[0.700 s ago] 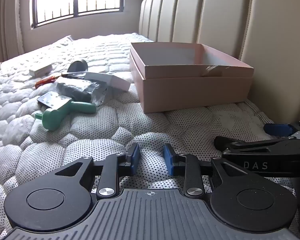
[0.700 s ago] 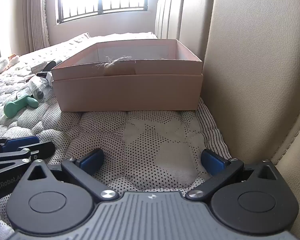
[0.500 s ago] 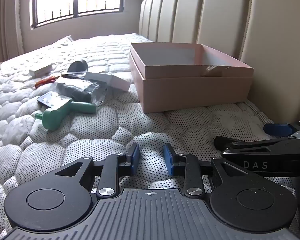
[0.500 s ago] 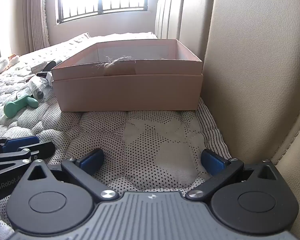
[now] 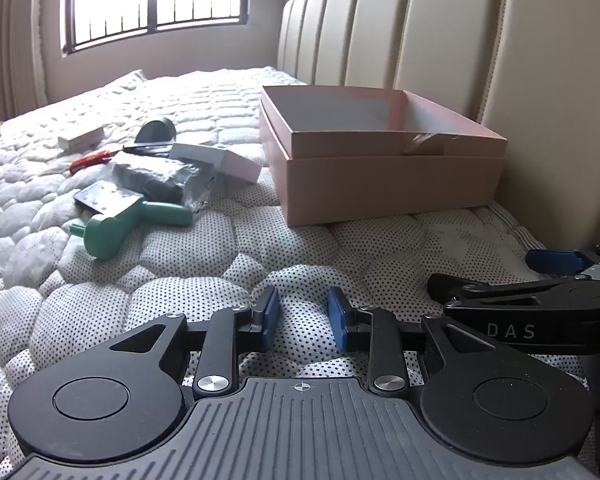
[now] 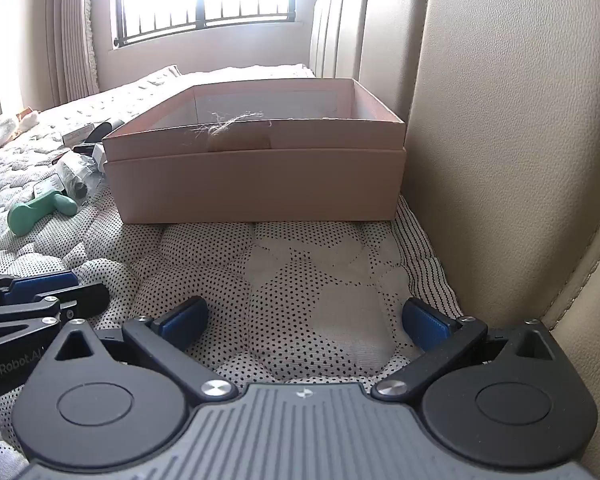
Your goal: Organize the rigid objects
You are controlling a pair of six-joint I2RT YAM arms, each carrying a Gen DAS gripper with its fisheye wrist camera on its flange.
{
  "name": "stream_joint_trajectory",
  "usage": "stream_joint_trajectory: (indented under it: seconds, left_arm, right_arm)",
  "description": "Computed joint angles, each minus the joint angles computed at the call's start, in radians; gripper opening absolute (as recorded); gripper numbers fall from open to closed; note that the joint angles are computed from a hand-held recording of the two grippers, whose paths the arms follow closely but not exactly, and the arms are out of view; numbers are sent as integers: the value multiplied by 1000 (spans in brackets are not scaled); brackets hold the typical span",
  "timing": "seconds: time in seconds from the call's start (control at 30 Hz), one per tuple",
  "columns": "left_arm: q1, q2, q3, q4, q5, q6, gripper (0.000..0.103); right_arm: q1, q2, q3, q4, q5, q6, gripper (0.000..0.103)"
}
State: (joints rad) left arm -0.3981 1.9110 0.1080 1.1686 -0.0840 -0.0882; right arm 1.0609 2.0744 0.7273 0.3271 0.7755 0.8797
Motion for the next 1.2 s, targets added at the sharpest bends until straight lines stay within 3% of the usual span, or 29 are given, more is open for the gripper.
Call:
stream_joint_trajectory:
  seconds: [1.2]
  left_arm:
    - [9,36,10,28,8,5,31]
  right_arm:
    - [3,8,11,-2,1,6,103]
